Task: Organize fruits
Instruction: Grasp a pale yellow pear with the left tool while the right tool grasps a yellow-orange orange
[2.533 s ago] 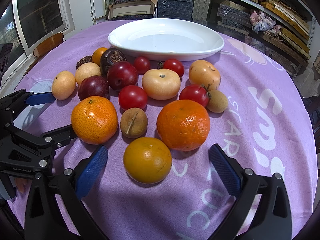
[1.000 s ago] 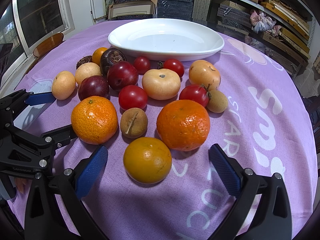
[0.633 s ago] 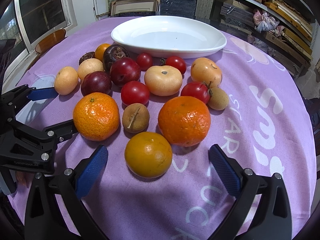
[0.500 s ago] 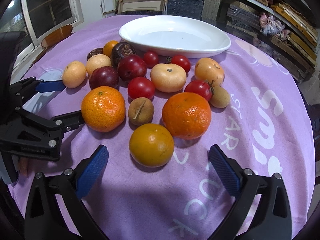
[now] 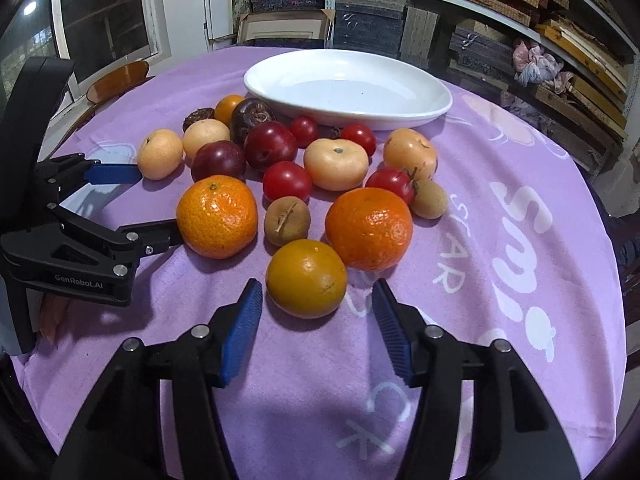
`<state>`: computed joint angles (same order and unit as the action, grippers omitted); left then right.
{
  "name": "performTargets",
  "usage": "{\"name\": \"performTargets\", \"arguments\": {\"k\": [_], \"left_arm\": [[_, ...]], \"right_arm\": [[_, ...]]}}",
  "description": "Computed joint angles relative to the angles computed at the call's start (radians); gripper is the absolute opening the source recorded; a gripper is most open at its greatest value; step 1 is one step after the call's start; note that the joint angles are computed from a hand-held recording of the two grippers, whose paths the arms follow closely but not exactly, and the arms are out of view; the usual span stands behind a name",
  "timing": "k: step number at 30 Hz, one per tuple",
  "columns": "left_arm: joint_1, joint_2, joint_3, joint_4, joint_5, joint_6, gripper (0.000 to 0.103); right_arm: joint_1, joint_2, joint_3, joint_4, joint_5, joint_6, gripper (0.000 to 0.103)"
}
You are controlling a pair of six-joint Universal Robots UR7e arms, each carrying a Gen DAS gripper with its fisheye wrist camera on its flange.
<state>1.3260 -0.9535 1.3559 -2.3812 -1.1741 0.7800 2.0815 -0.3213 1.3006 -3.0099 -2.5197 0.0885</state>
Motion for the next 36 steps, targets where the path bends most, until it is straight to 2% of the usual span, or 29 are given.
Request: {"name": "performTargets", "arguments": {"k": [4, 6, 9, 17, 22, 25, 28, 31, 34, 35, 36], "left_arm": [[0.000, 0.000, 0.000, 0.000, 0.000, 0.000, 0.100], [0.000, 0.000, -0.001, 0.001, -0.001, 0.001, 0.100], [0.006, -0.004, -0.011, 0.024, -0.014, 0.022, 0.100], [0.026, 0.018, -0.080, 0.121, -0.059, 0.112, 0.100], [0.044, 0.039, -0.165, 0.240, -0.085, 0.192, 0.100], [0.058, 0.063, -0.204, 0.173, -0.066, 0.145, 0.100], [0.076, 0.075, -0.253, 0.156, -0.140, 0.089, 0.100], [0.069, 0.094, -0.279, 0.176, -0.132, 0.054, 0.100], [0.059, 0.090, -0.252, 0.170, -0.126, 0.073, 0.100], [0.055, 0.087, -0.238, 0.148, -0.127, 0.081, 0.098], [0.052, 0.089, -0.236, 0.139, -0.125, 0.085, 0.089]], "right_arm": [[0.000, -0.009, 0.008, -0.049, 0.014, 0.014, 0.055], [-0.005, -0.014, 0.008, -0.024, 0.033, 0.031, 0.039], [-0.006, -0.008, 0.003, -0.002, 0.035, 0.035, 0.039], [-0.011, -0.016, 0.021, -0.040, 0.063, 0.032, 0.039], [-0.013, -0.019, 0.026, -0.043, 0.072, 0.035, 0.039], [-0.017, -0.025, 0.034, -0.049, 0.088, 0.038, 0.039], [-0.021, -0.027, 0.039, -0.057, 0.102, 0.041, 0.039], [-0.021, -0.027, 0.038, -0.056, 0.102, 0.040, 0.039], [-0.021, -0.026, 0.036, -0.056, 0.102, 0.041, 0.039], [-0.021, -0.026, 0.036, -0.056, 0.102, 0.041, 0.039], [-0.021, -0.025, 0.035, -0.056, 0.102, 0.041, 0.039]]}}
